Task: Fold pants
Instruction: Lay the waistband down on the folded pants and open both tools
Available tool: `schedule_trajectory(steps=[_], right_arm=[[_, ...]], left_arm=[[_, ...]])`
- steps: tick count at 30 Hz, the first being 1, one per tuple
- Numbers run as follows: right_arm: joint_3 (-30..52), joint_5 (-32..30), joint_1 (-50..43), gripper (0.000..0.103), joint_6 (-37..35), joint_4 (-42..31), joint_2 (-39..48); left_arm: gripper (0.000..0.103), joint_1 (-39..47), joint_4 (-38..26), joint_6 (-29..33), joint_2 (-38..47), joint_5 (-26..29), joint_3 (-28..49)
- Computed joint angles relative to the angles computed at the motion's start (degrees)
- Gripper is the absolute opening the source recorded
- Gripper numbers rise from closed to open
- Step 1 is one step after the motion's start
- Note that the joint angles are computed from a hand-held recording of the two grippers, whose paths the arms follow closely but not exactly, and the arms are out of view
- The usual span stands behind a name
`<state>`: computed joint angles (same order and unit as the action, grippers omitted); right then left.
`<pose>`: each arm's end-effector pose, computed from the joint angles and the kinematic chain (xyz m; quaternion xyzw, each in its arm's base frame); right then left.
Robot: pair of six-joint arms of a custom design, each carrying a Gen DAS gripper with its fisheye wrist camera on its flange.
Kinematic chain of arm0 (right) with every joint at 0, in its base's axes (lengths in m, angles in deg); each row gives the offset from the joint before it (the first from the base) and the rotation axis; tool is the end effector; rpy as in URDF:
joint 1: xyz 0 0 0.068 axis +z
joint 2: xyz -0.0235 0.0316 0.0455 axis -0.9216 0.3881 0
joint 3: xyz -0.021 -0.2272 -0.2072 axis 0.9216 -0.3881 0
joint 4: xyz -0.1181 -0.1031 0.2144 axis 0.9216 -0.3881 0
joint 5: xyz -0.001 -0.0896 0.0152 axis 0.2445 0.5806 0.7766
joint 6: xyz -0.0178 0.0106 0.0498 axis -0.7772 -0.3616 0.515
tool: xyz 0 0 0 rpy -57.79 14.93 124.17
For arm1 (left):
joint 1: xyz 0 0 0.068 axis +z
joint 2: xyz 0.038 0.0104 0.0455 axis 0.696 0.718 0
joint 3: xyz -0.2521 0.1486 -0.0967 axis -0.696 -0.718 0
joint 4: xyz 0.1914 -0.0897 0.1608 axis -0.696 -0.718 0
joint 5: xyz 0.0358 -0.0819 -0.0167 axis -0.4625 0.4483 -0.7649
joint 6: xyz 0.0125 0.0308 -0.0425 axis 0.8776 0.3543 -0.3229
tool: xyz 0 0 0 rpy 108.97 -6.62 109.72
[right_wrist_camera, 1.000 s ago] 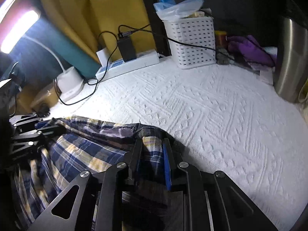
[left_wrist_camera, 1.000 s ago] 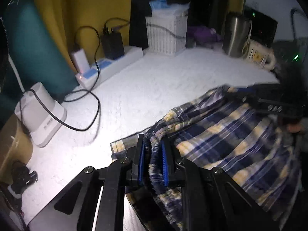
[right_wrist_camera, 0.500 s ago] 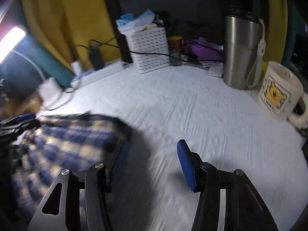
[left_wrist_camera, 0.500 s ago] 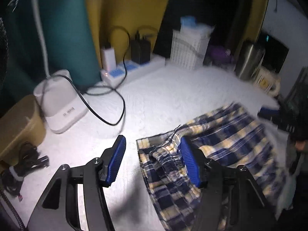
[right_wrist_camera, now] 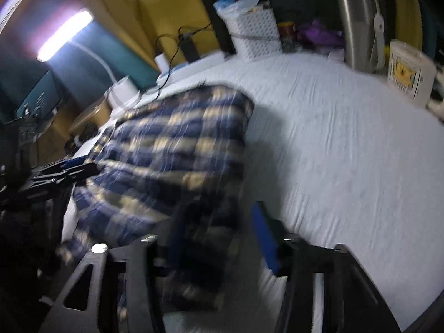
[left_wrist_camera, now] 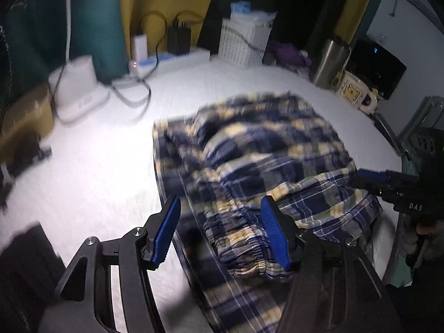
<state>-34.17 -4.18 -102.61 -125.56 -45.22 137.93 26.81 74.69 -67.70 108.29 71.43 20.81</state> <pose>0.2051 -0.1182 0.1213 -0.1023 0.9302 0.1880 0.2981 0.2391 -0.0818 0.1344 0.1182 0.9363 -0.1591 0.2898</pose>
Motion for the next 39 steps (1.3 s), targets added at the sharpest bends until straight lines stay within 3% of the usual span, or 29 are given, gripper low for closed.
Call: schedule_trajectory(steps=[1,6,10,14,22,27,34,39], right_arm=[[-1.4,0.2,-0.3,0.010,-1.7,0.6,-0.7],[-8.4,1.6,-0.3,0.006,-2.3,6.6,-8.4],[-17.6,7.0,0.9,0.004,-3.2,17.6,-17.1],[-23.1,7.7,-0.5,0.001,-7.7,21.4,-17.9],[-23.2,3.5,-6.5,0.000,-12.0,16.5,-18.4],[-18.3,1.9,-10.4,0.001,-12.4,10.0,-16.3],[-12.7,2.6,-10.0,0.001,-6.9,11.4,-11.5],[-11.5,8.0,-6.3,0.002,-4.4,17.1,-5.8]], left_arm=[[0.060,0.1,0.4,-0.6,0.1,0.0,-0.7],[0.060,-0.7,1.0,-1.7,-0.5,-1.5,-2.0],[0.060,-1.1,1.7,-2.4,0.3,-2.2,-2.3],[0.061,-1.3,3.3,-3.5,1.8,-3.2,-2.8],[0.061,-2.1,4.1,-3.0,0.6,-4.7,-4.5],[0.061,-2.0,3.0,-2.9,-2.3,-5.3,-5.1],[0.061,-0.5,-2.6,-2.0,-10.2,-5.6,-4.5],[0.061,-2.0,-1.9,-2.3,-7.9,-6.1,-3.7]])
